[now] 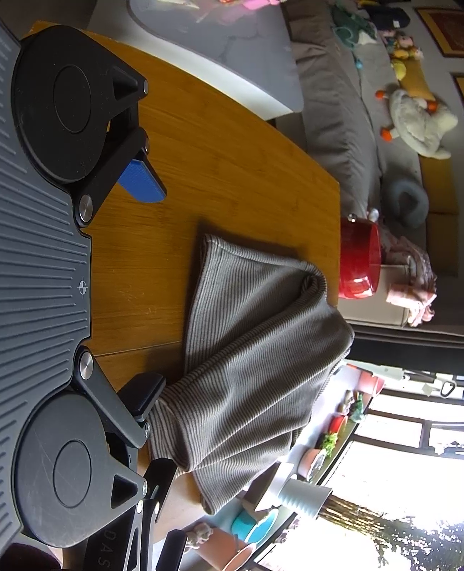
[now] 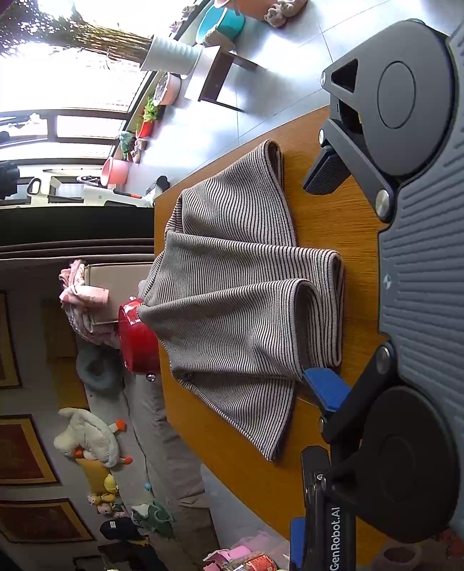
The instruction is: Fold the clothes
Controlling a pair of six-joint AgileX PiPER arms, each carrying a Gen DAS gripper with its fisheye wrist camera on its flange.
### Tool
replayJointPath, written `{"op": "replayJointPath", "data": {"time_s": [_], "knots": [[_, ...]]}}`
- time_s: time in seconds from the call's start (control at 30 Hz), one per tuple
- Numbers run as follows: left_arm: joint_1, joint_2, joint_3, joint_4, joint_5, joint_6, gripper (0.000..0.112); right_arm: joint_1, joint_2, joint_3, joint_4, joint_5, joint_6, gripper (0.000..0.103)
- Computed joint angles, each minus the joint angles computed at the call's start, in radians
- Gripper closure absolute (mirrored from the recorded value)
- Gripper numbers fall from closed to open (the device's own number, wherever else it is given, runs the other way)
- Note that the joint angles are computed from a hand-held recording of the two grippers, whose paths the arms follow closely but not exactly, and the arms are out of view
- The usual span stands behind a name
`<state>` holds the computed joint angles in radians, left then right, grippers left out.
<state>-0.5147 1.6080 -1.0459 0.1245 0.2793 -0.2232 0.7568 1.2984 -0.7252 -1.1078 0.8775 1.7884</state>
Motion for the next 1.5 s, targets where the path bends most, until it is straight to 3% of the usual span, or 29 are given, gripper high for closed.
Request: {"op": "replayJointPath", "data": {"time_s": [1.5], "knots": [[0.005,0.008,-0.018,-0.046,0.045,0.041,0.009,-0.033,0.006,0.008,0.028,-0.049,-0.026,0.000]]}}
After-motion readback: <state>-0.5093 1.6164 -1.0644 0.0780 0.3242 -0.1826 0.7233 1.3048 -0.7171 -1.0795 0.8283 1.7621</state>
